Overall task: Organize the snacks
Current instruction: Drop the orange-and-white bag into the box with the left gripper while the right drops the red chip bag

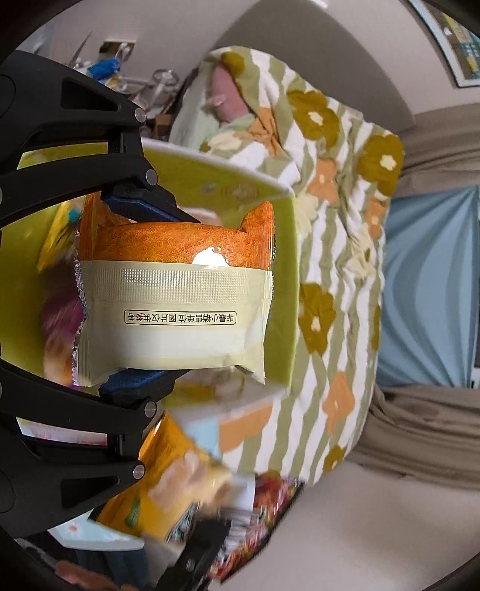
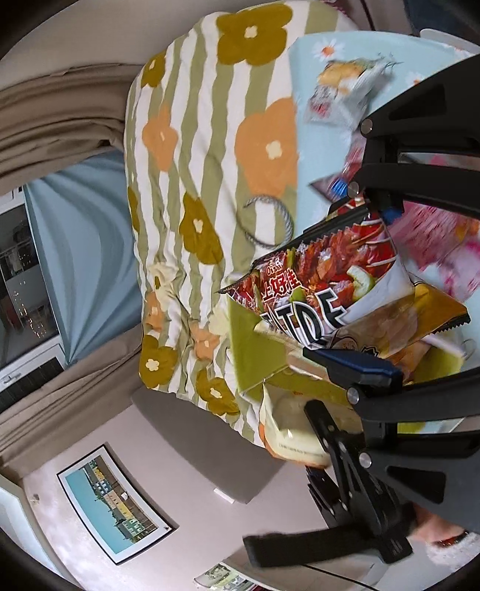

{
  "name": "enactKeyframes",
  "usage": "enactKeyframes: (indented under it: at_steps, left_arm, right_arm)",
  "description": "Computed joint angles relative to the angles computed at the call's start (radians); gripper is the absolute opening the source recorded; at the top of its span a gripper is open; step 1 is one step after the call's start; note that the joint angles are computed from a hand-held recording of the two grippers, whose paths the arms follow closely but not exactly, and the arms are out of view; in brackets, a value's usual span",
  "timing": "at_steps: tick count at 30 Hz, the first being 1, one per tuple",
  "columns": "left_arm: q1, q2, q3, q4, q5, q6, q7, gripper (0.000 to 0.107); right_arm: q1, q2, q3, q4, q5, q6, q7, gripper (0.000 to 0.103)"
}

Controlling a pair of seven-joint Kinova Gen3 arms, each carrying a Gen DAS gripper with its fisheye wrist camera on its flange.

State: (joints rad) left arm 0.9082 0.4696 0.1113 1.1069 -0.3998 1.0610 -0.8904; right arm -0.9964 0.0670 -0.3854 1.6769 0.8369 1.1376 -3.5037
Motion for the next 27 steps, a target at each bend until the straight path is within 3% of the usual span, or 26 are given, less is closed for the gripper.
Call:
enactKeyframes:
  at_steps: [7,9,10,11,14,19,27]
  left_arm:
    - [-0.114,0.095,0.011,-0.033,0.103,-0.033,-0.151,0.065]
    - [-0.127,0.108,0.012,-0.033,0.129,-0.038,-0.180,0.078]
    - [-0.132,0.108,0.012,-0.028,0.147,-0.043,-0.196,0.096]
    - [-0.142,0.098,0.018,-0.008,0.159,-0.064,-0.210,0.103]
    - [-0.152,0.048,0.020,0.076,0.175,-0.139,-0.239,0.103]
    - [-0.156,-0.006,0.020,0.155,0.173,-0.154,-0.250,0.103]
    - [-0.202,-0.086,0.043,0.261,0.198,-0.201,-0.259,0.103]
  right_arm:
    - [-0.008,0.100,0.060,-0.065,-0.005,-0.054,-0.020,0.051]
    - [-0.016,0.122,0.079,-0.086,-0.017,-0.059,-0.010,0.051]
    - [-0.019,0.131,0.088,-0.097,-0.027,-0.058,-0.003,0.051]
    - [-0.023,0.137,0.097,-0.104,-0.036,-0.058,0.002,0.051]
    - [-0.037,0.160,0.118,-0.135,-0.061,-0.040,0.016,0.051]
    - [-0.058,0.187,0.145,-0.184,-0.084,-0.004,0.045,0.051]
    - [-0.033,0.238,0.183,-0.278,-0.136,-0.031,0.172,0.051]
